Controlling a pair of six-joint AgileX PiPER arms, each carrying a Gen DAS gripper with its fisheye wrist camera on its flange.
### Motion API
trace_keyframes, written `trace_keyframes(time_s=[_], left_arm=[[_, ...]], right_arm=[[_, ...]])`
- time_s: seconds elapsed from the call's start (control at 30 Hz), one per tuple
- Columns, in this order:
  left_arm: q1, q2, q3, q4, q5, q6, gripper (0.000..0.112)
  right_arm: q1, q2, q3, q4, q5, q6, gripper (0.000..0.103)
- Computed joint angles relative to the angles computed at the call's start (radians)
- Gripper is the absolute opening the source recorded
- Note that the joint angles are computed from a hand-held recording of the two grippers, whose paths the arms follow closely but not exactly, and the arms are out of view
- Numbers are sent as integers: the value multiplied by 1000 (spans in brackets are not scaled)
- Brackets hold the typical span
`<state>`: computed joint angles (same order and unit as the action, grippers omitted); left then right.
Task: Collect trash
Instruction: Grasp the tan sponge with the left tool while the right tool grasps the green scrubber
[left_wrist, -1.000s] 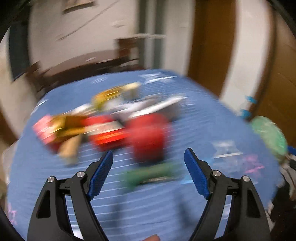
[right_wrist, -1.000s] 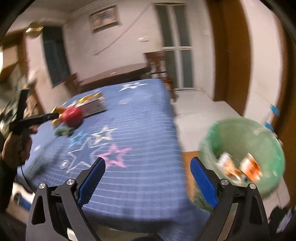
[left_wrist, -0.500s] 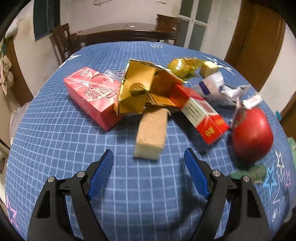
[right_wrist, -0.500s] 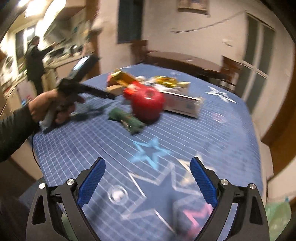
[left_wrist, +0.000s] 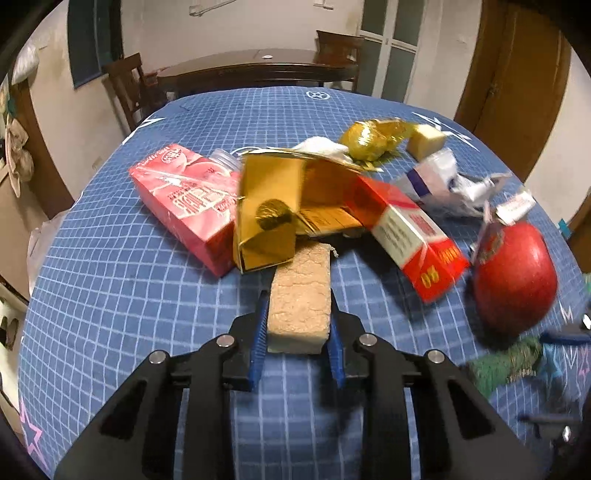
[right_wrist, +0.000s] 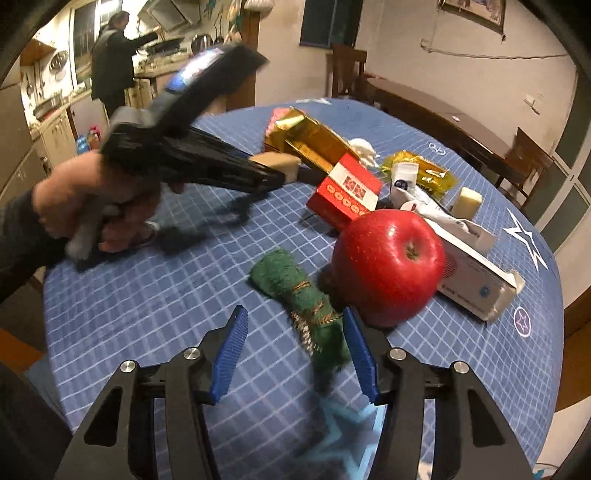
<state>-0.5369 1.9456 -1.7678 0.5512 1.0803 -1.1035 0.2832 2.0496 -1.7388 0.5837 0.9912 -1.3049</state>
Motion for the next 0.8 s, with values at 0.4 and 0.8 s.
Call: trace_keyframes(time_s=[0.4, 0.8], left_arm=[[-15, -59, 98, -3, -71, -46, 26], [-76, -174, 268, 18, -105, -87, 27]], right_arm=[[69, 57, -42, -97, -69, 150, 44], [83, -65, 23, -201, 43, 224, 52]])
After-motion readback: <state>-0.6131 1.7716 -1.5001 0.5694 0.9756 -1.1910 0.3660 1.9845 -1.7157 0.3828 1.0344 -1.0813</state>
